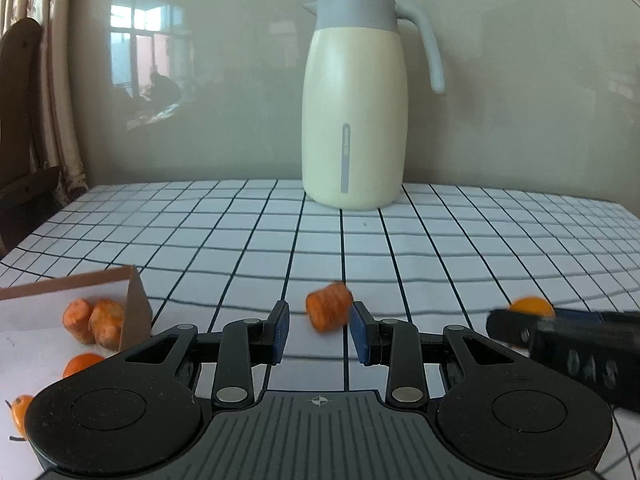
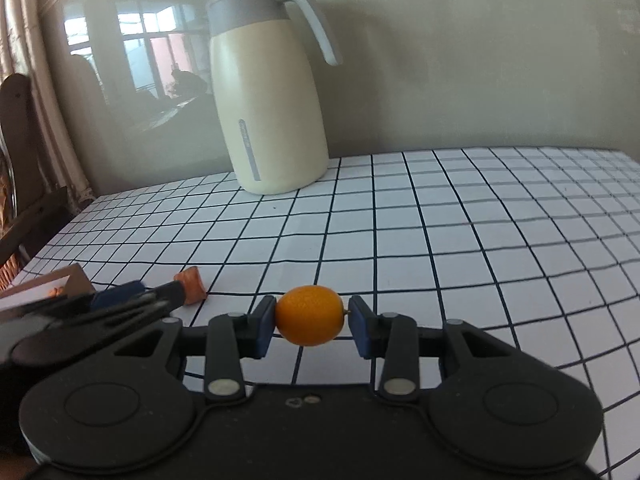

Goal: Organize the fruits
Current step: 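Grasp the small orange with the right tool while the left tool grasps the orange-brown piece, then carry the small orange and orange-brown piece with both tools over the white box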

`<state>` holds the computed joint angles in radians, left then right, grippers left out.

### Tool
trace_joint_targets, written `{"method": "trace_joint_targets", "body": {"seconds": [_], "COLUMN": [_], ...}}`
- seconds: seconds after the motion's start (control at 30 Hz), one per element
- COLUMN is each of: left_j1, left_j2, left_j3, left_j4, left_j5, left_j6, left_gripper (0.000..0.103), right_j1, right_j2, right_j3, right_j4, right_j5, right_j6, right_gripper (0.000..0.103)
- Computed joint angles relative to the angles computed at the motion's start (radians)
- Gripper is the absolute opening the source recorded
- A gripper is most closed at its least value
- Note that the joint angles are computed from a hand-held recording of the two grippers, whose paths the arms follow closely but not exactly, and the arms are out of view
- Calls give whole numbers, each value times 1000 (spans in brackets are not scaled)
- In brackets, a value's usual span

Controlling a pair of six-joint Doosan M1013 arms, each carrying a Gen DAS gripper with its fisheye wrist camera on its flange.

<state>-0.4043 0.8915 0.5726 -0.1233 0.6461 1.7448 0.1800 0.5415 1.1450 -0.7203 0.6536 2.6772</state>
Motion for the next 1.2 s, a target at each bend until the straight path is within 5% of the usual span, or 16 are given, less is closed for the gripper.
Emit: {"method": "trace_joint_targets", "body": {"seconds": [0.27, 0.37, 0.57, 0.77, 1.2], "left_j1": [-19, -20, -19, -12, 8], "left_j2": [103, 177, 234, 118, -21], "left_j3": [-185, -336, -448, -211, 35], "left_j4": [85, 94, 95, 46, -97], "left_j5": [121, 237, 290, 134, -13], "left_j6": [-99, -142, -177, -102, 92], "left_gripper": [34, 34, 29, 24, 24], "right_j1": [-15, -19, -18, -19, -15], "right_j2": [9, 18, 23, 19, 10], "right_j3": [-6, -17, -21, -16, -8], "right_j4": [16, 40, 58, 63, 45], "right_j5": [-15, -13, -18, -28, -45], "right_j6": [3, -8, -21, -28, -38], "right_gripper": [31, 31, 31, 31, 31]}}
